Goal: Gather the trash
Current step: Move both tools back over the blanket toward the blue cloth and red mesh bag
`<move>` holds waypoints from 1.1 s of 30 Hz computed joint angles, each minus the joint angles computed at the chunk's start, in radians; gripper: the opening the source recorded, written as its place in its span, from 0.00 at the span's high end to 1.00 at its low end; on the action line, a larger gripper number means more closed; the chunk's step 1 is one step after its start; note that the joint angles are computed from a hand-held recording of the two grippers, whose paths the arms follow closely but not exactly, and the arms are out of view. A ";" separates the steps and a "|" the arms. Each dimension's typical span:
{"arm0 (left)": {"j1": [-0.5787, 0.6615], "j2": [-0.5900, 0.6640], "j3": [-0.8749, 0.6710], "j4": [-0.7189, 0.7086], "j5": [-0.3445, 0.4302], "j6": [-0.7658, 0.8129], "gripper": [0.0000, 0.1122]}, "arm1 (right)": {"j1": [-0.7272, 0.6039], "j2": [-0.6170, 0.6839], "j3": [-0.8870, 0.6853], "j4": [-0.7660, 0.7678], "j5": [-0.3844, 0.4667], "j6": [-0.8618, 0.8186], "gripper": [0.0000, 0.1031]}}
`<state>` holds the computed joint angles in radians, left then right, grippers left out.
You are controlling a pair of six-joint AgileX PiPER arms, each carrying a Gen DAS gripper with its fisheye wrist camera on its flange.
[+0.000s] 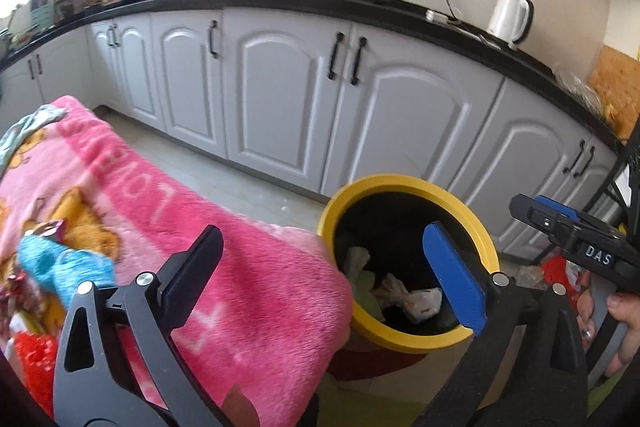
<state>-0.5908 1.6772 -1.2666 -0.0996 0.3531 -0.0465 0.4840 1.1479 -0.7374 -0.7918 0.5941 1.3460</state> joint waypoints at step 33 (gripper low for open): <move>0.282 -0.368 0.282 -0.217 -0.061 0.202 0.18 | 0.534 0.149 -0.253 -0.334 0.336 0.181 0.14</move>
